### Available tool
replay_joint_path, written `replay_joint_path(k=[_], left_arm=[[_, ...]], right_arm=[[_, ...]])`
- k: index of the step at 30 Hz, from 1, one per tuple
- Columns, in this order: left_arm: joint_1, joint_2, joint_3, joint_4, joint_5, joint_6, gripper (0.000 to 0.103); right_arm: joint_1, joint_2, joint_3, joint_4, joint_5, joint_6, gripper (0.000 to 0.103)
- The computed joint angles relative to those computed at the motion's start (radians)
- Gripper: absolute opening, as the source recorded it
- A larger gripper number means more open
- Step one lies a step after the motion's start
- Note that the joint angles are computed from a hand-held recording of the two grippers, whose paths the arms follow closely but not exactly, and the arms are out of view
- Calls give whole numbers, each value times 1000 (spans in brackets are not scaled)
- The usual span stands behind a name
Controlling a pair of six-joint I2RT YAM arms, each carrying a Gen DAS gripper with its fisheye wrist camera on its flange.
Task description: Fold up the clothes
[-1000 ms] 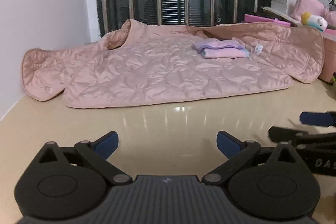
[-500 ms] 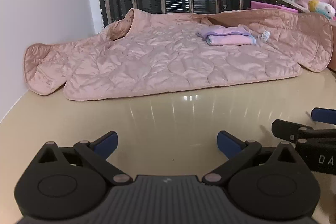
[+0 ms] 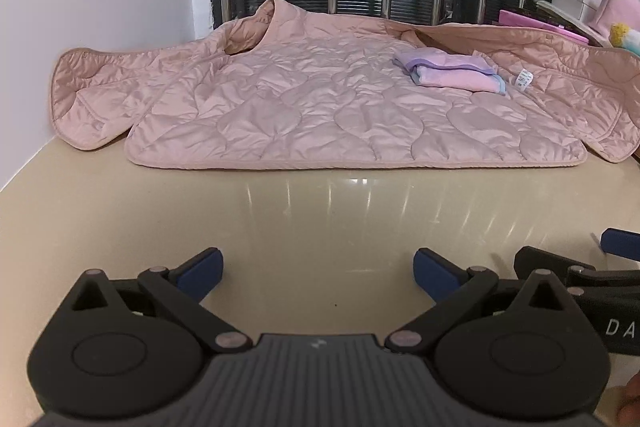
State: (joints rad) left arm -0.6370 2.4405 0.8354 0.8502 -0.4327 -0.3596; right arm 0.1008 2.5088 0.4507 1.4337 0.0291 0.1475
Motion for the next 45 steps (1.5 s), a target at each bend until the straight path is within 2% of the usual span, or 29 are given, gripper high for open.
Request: replay_joint_path(k=[5, 8, 18, 45], left_arm=[[10, -2, 5, -4, 22, 18, 102], [30, 3, 23, -6, 53, 46, 102], [30, 5, 35, -18, 51, 42, 102], [27, 4, 31, -15, 46, 38, 102]], right_arm=[[-1, -4, 3, -12, 2, -7, 103], [6, -24, 16, -61, 21, -19, 103], [3, -65, 75, -197, 82, -32, 103], [2, -63, 70, -188, 82, -39, 103]])
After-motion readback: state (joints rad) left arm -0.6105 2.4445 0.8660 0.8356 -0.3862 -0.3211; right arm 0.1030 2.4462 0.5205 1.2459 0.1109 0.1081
